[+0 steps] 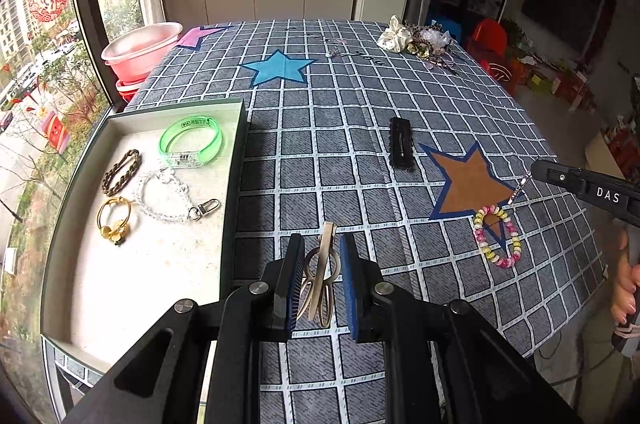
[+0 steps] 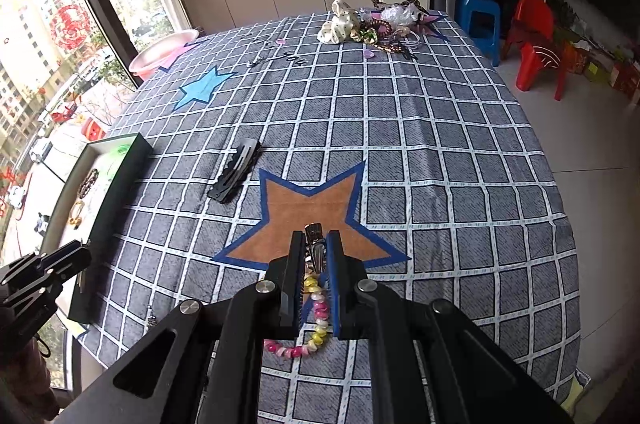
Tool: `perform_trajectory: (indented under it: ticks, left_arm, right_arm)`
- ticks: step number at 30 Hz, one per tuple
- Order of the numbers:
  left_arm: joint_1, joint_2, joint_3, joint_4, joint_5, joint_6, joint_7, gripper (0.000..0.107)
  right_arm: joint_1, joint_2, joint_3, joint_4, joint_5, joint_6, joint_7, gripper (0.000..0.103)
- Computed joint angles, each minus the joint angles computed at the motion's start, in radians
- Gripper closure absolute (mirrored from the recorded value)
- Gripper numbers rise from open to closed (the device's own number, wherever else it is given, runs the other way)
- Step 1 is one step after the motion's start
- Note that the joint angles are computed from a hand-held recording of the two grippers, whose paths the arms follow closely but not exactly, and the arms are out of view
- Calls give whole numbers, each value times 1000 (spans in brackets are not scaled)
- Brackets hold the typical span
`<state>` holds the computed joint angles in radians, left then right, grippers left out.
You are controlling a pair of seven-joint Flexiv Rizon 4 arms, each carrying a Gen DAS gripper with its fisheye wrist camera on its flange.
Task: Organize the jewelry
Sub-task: 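Carry both clips over the white tray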
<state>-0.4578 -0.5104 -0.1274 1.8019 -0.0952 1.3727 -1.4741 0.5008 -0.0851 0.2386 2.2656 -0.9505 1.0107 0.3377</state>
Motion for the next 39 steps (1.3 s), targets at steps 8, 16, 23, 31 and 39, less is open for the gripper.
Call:
perform_trajectory:
  ticks: [8, 16, 23, 31, 39]
  left_arm:
    - [55, 27, -24, 61, -33, 47, 24, 81]
    - [117, 51, -37, 119, -74, 88, 45, 81]
    - [172, 65, -38, 154, -106, 116, 64, 81]
    - [223, 54, -28, 160, -130, 127, 72, 81]
    - [251, 19, -21, 134, -137, 109, 83, 81]
  right_arm:
    - [34, -37, 1, -73, -12, -3, -29, 92]
    - [79, -110, -17, -173, -6, 4, -88, 92]
    - [132, -204, -47, -299, 11, 29, -170, 92]
    - [202, -349, -90, -490, 90, 77, -322, 92]
    - [252, -493, -110, -679, 254, 84, -521, 92]
